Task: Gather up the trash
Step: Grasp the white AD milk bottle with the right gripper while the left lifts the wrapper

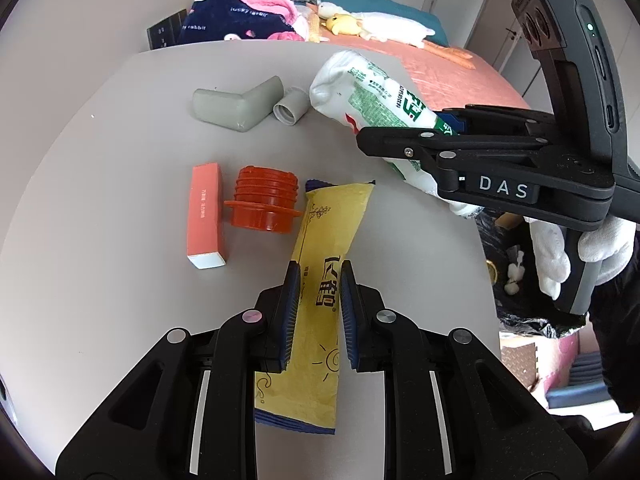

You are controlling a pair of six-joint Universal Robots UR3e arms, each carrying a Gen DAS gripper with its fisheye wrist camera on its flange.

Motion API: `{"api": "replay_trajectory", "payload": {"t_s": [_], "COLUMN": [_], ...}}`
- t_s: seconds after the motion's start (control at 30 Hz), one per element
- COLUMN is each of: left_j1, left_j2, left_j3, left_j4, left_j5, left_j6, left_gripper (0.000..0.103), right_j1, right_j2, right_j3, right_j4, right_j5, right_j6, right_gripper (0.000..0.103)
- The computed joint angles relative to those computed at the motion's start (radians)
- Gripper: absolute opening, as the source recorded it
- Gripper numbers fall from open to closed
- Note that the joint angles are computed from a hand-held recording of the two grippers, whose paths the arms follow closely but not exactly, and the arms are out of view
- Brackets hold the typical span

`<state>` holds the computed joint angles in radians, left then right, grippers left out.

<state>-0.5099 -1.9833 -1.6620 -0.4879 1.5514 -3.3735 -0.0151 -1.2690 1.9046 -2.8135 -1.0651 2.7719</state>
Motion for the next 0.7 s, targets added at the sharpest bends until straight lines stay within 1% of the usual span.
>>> {"api": "replay_trajectory", "payload": {"t_s": [0.23, 0.27, 0.33, 0.4, 0.47, 0.53, 0.6, 0.63, 0.67, 0.7], "left_j1": [-0.026, -0.031, -0.06, -0.068, -0.07, -0.074, -0.08, -0.083, -0.083, -0.078], "left_j2": [-0.026, -0.035, -0.064, -0.074, -0.084, -0.102, -0.116, -0.118, -0.119, -0.117], "left_j3": [0.018, 0.029, 0.092, 0.112, 0.13, 0.155, 0.167, 0.169, 0.167, 0.157], "left_j4": [0.03, 0.019, -0.049, -0.063, -0.08, -0.109, -0.109, -0.107, -0.101, -0.084], "left_j5": [0.004, 0.013, 0.076, 0.081, 0.083, 0.098, 0.115, 0.121, 0.116, 0.1], "left_j6": [-0.03, -0.036, -0.044, -0.067, -0.079, -0.084, -0.082, -0.085, -0.089, -0.09], "left_gripper": [0.02, 0.02, 0.02, 0.02, 0.027, 0.046, 0.047, 0.047, 0.044, 0.025], "right_j1": [-0.074, -0.088, -0.11, -0.129, -0.144, -0.165, -0.182, -0.192, -0.201, -0.21], "right_j2": [-0.111, -0.128, -0.158, -0.186, -0.205, -0.229, -0.247, -0.258, -0.265, -0.272], "right_j3": [0.115, 0.13, 0.154, 0.18, 0.195, 0.212, 0.227, 0.237, 0.243, 0.25], "right_j4": [-0.012, -0.009, 0.001, 0.0, 0.002, 0.013, 0.017, 0.02, 0.023, 0.023], "right_j5": [0.048, 0.059, 0.08, 0.091, 0.101, 0.117, 0.13, 0.137, 0.143, 0.149], "right_j6": [0.006, 0.004, -0.004, -0.012, -0.019, -0.032, -0.038, -0.043, -0.046, -0.049], "right_gripper": [0.04, 0.04, 0.04, 0.04, 0.04, 0.04, 0.04, 0.04, 0.04, 0.04]}}
